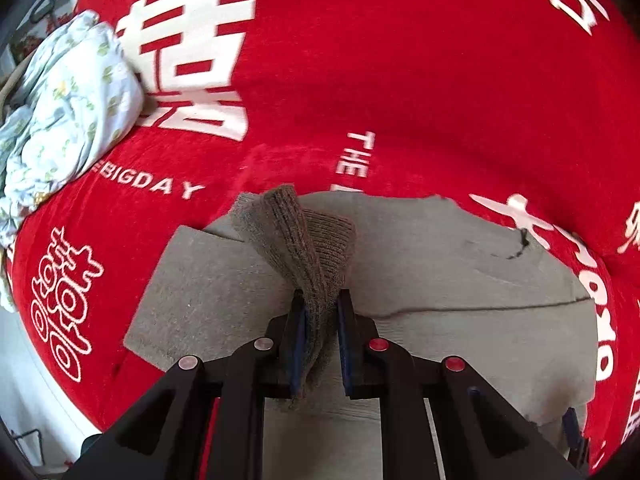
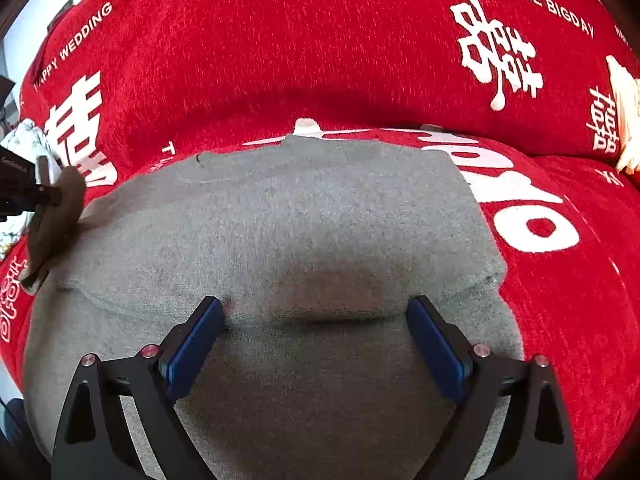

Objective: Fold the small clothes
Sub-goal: 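Grasp the other sleeve cuff with the left gripper and fold it across the body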

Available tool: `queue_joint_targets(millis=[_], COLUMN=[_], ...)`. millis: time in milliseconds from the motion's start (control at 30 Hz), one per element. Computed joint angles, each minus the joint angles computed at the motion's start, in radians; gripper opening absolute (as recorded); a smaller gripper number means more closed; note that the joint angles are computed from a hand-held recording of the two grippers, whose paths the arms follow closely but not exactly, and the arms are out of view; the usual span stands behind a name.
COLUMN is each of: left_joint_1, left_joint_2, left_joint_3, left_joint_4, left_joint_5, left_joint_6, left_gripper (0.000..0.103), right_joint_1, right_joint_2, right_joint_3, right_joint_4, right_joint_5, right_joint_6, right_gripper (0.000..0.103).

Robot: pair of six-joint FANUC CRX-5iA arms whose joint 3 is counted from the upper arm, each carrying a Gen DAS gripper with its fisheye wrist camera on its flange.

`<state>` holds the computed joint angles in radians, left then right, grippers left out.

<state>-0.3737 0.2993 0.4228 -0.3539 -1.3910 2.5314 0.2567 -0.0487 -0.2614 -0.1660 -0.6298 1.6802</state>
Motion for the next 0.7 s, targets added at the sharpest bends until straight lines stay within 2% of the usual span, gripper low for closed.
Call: queue_joint_targets(millis=[533, 700], left_joint_1=[-0.085, -0.103], left_joint_2=[0.168, 0.219], left_joint_3=[0.271, 0.358], left_joint_4=[-0.013, -0.026], left_joint_5=[-0.103, -0.140], left_joint_6=[-0.061, -0.083], left_gripper=[0.016, 0.016], right_joint_1=[-0.029, -0.004], right_joint_2=[-0.005, -0.024], right_joint_3=[0.014, -0.015], right_joint_4=[-0.087, -0.023], right_joint_5=[-0.016, -0.017], right_joint_6=[0.069, 0.060], right_gripper=[0.095, 0.095])
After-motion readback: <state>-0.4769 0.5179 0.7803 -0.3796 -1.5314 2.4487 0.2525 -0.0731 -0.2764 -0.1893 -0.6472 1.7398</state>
